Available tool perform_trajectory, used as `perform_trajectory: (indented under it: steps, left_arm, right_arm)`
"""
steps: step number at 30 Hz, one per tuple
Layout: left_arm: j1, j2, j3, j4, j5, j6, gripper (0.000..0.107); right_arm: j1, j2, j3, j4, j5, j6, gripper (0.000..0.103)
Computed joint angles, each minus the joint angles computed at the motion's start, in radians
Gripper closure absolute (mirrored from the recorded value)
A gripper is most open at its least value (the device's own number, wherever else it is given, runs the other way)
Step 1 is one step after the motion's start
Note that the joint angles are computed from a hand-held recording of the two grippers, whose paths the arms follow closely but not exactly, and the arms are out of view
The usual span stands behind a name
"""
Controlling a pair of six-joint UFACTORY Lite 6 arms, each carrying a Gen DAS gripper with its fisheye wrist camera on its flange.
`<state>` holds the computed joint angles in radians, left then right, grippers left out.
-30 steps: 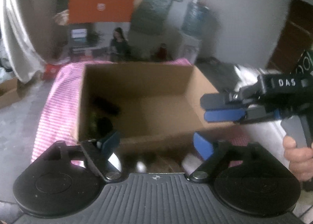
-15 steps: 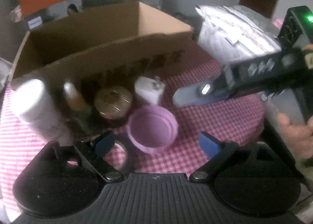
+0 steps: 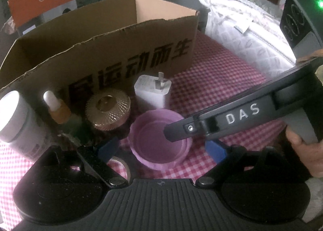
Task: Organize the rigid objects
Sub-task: 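Close the right gripper on the rim of the pink bowl, then lift the pink bowl off the table with the right gripper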
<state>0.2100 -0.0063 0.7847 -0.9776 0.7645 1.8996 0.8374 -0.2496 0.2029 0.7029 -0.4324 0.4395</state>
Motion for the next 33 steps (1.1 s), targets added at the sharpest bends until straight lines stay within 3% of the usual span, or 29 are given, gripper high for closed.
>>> perform_trajectory:
  steps: [7, 15, 24, 28, 33]
  left_arm:
    - [-0.017, 0.044, 0.031, 0.014, -0.003, -0.032, 0.013]
    - [-0.030, 0.056, 0.041, 0.039, 0.029, -0.059, 0.014]
    - [-0.035, 0.015, -0.011, 0.066, 0.108, -0.041, 0.014]
    - [-0.037, -0.009, -0.038, 0.078, 0.126, -0.010, 0.014]
    - [-0.058, -0.054, -0.088, 0.041, 0.044, 0.047, 0.014]
  right_arm:
    - [-0.031, 0.071, 0.055, -0.036, 0.009, -0.026, 0.073]
    - [-0.035, 0.057, 0.038, -0.027, 0.012, -0.063, 0.076]
    - [0.046, -0.127, -0.069, 0.343, 0.038, -0.357, 0.076]
    - [0.081, -0.249, -0.158, 0.424, 0.032, -0.366, 0.076]
    - [0.136, -0.296, -0.190, 0.512, -0.002, -0.387, 0.076]
